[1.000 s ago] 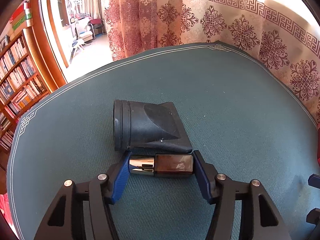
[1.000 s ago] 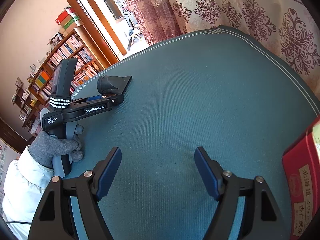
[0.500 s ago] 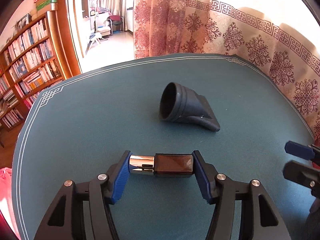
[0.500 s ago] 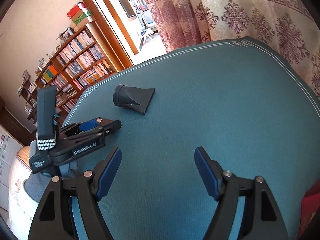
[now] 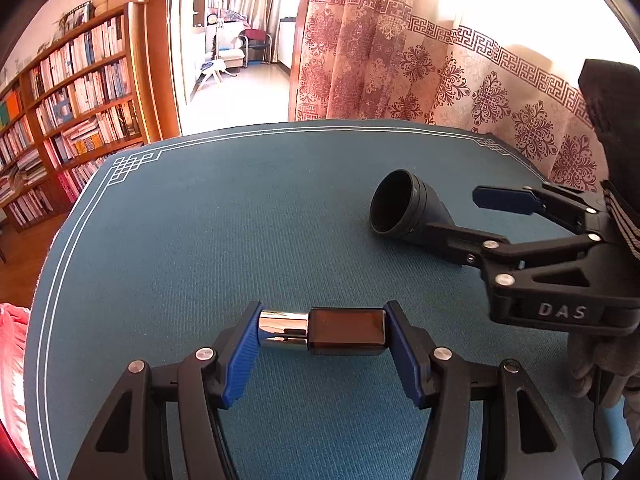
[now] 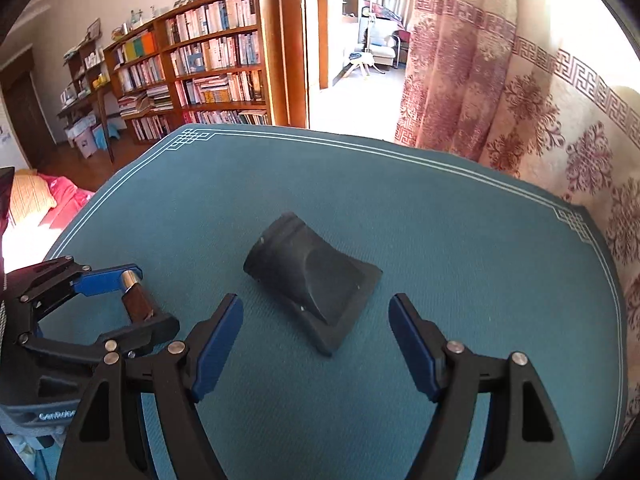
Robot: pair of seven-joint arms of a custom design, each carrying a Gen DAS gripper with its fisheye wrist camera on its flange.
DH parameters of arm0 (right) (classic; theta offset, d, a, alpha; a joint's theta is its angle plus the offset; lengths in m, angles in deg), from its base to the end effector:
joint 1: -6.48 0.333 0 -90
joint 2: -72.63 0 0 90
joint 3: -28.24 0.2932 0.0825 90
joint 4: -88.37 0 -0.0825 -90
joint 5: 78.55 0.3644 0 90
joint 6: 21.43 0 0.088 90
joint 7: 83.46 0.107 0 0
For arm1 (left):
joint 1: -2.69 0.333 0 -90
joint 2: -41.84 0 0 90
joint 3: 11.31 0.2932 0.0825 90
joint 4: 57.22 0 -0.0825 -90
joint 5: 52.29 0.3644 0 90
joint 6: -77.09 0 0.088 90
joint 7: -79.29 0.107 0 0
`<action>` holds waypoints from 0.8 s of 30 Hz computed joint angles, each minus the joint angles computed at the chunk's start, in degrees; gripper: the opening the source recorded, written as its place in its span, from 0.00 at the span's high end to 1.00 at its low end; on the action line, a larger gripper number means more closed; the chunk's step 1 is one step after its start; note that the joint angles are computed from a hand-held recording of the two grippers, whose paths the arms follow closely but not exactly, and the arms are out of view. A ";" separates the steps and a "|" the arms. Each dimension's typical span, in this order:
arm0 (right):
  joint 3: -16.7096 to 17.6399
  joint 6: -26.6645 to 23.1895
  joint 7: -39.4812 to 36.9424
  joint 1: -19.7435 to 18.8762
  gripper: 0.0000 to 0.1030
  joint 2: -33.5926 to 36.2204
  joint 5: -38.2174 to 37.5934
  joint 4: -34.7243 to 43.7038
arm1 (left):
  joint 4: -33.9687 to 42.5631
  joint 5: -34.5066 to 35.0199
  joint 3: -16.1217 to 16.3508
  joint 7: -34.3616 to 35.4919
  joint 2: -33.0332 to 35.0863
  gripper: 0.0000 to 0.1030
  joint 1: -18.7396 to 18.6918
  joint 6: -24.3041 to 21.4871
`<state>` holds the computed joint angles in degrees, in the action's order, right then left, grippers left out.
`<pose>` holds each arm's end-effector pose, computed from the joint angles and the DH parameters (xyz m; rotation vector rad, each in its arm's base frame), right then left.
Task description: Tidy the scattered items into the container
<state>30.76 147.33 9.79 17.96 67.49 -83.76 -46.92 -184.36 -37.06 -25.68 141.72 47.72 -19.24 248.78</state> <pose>0.5060 0.1326 0.4315 -2.0450 1.5530 -0.5875 0.4484 -0.3498 0.3998 -1.5278 2.2840 -0.9076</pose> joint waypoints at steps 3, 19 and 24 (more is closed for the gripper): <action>0.69 -1.12 2.45 -0.93 0.24 3.24 -7.10 3.28 | 0.61 1.59 0.69 -2.06 0.36 0.40 -0.45 -0.63; 0.40 -8.91 -13.10 -0.20 0.60 8.54 12.06 10.19 | 1.98 3.90 0.86 -5.08 1.59 0.40 -0.56 -2.31; 0.50 -10.50 -21.69 -0.51 0.77 5.84 24.88 7.75 | 1.78 2.54 0.62 -4.19 1.59 0.40 -0.29 -1.87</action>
